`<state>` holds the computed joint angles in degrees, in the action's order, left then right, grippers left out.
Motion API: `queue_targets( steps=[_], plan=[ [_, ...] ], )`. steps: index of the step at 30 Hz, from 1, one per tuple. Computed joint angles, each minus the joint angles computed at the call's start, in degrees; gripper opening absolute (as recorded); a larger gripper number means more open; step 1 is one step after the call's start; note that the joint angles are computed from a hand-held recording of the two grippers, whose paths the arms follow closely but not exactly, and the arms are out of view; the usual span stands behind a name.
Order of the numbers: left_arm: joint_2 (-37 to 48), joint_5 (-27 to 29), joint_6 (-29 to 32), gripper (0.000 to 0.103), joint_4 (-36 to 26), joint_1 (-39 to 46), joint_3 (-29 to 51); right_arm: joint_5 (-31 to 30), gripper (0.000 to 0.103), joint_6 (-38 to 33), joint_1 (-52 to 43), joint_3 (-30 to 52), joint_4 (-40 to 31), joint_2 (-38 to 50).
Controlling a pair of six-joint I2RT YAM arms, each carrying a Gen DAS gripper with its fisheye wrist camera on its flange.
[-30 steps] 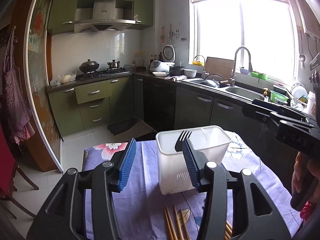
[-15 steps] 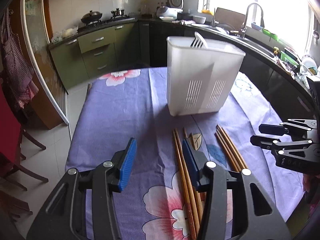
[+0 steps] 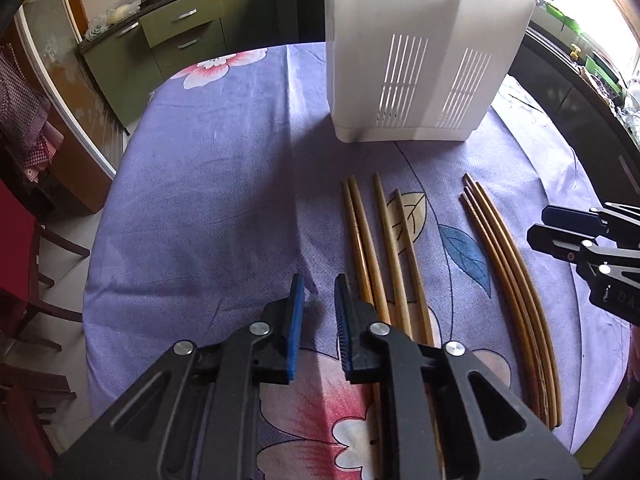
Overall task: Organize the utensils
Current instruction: 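Grasp a wooden chopstick with the right tool while the left tool grasps another chopstick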
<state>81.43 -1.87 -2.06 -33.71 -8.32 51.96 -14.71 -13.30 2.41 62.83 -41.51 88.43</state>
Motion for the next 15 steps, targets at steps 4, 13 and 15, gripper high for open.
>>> queue_targets(
  steps=[4, 13, 15],
  plan=[
    [1.07, 0.06, -0.05, 0.015, -0.26, -0.06, 1.05, -0.37, 0.033, 0.75, -0.18, 0.73, 0.38, 1.44],
    [5.05, 0.56, 0.38, 0.011, -1.98, -0.59, 4.72, -0.98, 0.033, 0.43, -1.24, 1.17, -0.09, 1.82],
    [5.32, 2.95, -0.1, 0.01, -2.66, 0.22, 5.43, -1.21, 0.033, 0.36, -1.48, 1.27, -0.08, 2.03]
  ],
)
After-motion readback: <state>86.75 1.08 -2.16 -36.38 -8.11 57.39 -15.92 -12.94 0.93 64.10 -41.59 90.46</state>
